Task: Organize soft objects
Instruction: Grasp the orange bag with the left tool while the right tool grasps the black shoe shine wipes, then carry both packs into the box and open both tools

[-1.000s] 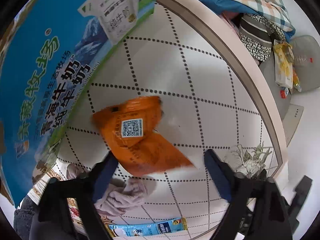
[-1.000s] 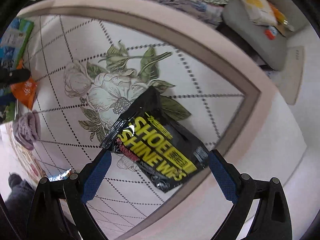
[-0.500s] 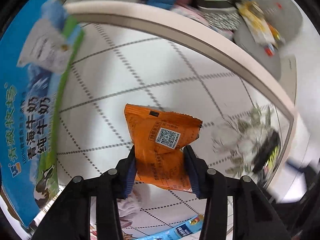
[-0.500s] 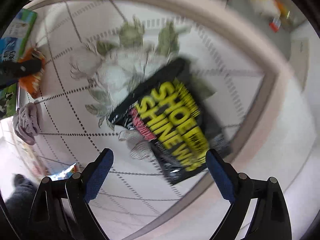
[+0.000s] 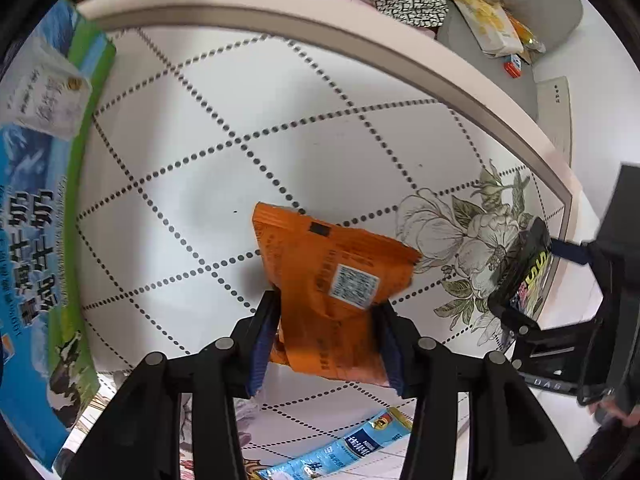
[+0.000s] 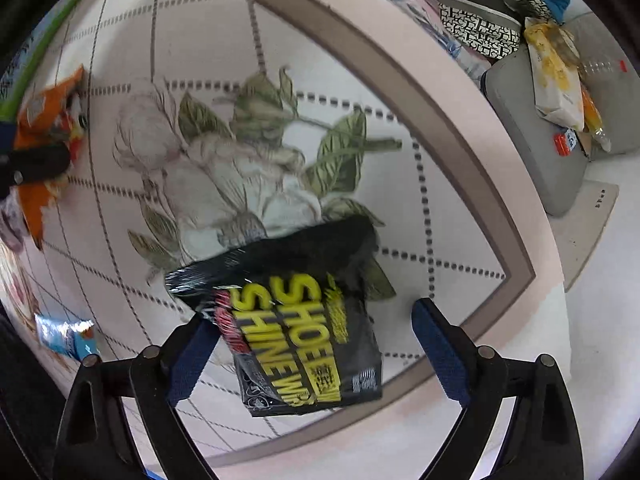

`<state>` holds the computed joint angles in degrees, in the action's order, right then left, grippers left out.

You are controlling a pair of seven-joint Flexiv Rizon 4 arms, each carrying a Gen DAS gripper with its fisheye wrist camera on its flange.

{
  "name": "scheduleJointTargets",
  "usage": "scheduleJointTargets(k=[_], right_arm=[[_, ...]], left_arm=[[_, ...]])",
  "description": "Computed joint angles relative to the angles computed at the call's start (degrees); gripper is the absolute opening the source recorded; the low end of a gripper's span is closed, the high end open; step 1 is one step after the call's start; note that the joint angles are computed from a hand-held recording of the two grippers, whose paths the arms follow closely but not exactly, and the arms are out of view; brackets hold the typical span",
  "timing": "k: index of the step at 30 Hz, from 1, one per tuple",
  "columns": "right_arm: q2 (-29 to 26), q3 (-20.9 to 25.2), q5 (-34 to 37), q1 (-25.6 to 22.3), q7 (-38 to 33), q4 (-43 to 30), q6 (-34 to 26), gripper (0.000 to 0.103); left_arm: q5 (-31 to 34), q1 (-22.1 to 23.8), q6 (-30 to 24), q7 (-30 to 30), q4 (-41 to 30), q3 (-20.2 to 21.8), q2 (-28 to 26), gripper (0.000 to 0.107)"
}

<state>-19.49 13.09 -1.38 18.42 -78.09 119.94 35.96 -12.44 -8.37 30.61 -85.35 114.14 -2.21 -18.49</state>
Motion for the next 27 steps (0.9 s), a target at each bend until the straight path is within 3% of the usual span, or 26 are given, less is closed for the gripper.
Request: scheduleJointTargets(k=[4,6,7,11,17,21,24,27], right_arm=[[-0.7,-0.1,2.4,0.6,5.4,-1.3,-2.0,0.081],[-1.3,-0.4,5.4,0.9,11.8,-3.7,-4.5,0.065],[-1.0,-0.5,6.4,0.8,14.6,-3.7,-4.7,0.063],[0.3,-0.9,13.0,-1.3,25.4,-2.7,-5.1,0.062],[3.0,-0.4,16.2,-3.3,28.2,0.5,-0.2,0.068],[6.1,-0.1,10.5,-0.6,33.9,4.2,1.2,0.069],[7.4,0.2,6.9,1.2,38.0,4.6,0.4,0.058],[9.0,1.1,5.1,3.0,42.7,5.2,-0.4,0.055]], left_arm=[[-0.9,0.2,-1.2,-0.6,-1.0,-0.2,-0.9,0.045],[0.3,-0.2,-1.0,-0.3,-1.1,-0.2,-0.7,0.044],[1.5,-0.7,-0.4,0.2,-1.2,-0.3,-0.6,0.044],[7.2,-3.0,2.5,2.8,-1.1,-0.5,0.1,0.044],[13.5,-5.8,4.8,5.0,-1.7,-0.7,-0.4,0.044],[14.5,-6.8,6.4,4.9,-1.4,-0.8,-0.5,0.042],[13.9,-6.7,7.7,5.5,1.1,-0.7,2.0,0.041],[13.6,-6.6,8.8,6.4,2.9,-0.8,4.1,0.041]])
